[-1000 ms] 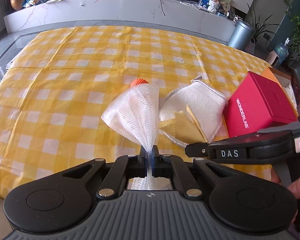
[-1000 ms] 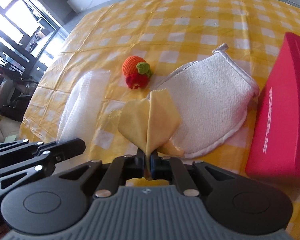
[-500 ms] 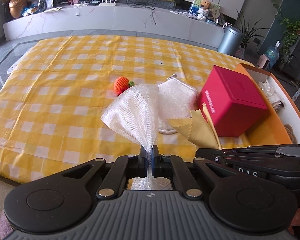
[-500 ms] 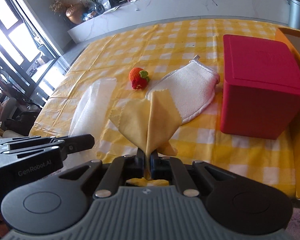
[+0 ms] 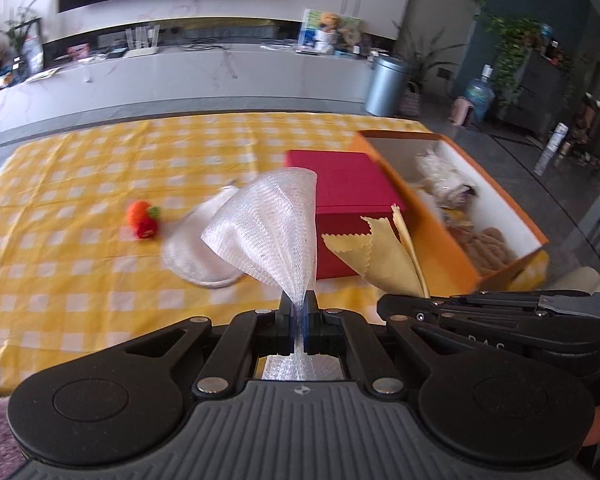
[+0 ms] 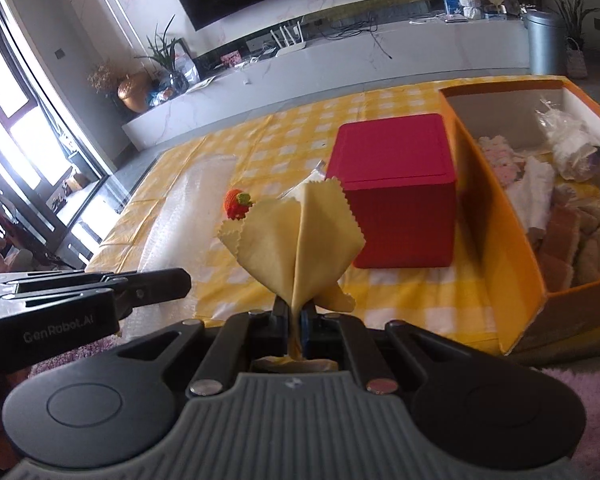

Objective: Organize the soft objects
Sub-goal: 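Carry the mesh sheet and yellow cloth with both tools over the cardboard box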

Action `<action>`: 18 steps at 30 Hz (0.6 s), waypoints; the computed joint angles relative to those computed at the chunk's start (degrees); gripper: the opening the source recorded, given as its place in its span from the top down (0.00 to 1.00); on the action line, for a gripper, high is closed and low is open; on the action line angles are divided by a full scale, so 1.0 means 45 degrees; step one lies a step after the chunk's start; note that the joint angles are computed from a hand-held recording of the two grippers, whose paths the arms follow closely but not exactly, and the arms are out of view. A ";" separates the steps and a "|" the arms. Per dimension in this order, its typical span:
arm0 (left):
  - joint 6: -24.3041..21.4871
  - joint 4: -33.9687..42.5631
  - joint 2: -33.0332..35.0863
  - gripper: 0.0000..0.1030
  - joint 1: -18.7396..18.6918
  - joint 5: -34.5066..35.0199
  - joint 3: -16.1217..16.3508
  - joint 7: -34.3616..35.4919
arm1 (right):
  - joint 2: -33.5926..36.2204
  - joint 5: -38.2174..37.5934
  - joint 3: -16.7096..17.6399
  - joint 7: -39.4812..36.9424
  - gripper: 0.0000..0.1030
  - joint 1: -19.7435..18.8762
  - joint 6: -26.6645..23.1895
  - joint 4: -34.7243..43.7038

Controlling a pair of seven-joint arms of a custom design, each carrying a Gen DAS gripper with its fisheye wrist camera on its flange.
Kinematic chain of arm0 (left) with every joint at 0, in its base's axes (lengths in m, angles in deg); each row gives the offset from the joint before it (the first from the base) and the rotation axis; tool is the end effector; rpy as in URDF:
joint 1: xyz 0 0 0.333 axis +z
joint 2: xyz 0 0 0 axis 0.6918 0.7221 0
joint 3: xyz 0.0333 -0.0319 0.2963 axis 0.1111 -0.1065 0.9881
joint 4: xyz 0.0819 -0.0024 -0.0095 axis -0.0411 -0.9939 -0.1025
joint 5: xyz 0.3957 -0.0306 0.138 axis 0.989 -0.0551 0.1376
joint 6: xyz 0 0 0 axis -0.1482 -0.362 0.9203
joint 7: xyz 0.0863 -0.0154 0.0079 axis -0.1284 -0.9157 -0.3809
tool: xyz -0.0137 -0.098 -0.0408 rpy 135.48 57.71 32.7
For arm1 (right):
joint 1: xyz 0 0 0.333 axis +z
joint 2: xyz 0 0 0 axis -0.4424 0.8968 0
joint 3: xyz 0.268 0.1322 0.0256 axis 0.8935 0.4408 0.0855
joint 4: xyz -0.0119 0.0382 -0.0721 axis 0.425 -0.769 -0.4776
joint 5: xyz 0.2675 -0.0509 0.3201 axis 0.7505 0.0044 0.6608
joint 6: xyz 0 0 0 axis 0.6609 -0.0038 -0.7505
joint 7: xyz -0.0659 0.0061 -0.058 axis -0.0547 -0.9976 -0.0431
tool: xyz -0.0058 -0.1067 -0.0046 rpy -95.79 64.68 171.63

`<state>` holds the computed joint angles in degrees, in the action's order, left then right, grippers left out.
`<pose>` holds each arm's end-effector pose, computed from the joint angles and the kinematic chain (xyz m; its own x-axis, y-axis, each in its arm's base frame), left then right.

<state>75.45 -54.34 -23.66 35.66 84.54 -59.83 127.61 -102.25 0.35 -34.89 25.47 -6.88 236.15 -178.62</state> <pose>0.4870 -0.2584 0.5184 -0.0882 -0.9826 0.1633 -0.7424 -0.0445 -0.6685 0.5110 0.0987 0.4686 0.3882 -0.8420 -0.3747 -0.7708 -0.0738 -0.6328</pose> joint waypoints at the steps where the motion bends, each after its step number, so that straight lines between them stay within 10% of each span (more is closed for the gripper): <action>1: 0.0014 0.0298 0.0263 0.97 -0.0158 -0.0161 0.0023 0.0266 | -0.0194 0.0089 -0.0125 -0.0064 0.97 -0.0081 -0.0022 -0.0118; 18: -0.1718 0.9639 0.7708 0.97 -0.2923 -0.0998 0.1231 0.3002 | 0.1728 -0.1689 -0.1084 -0.0019 0.97 -0.2572 -0.0290 0.2494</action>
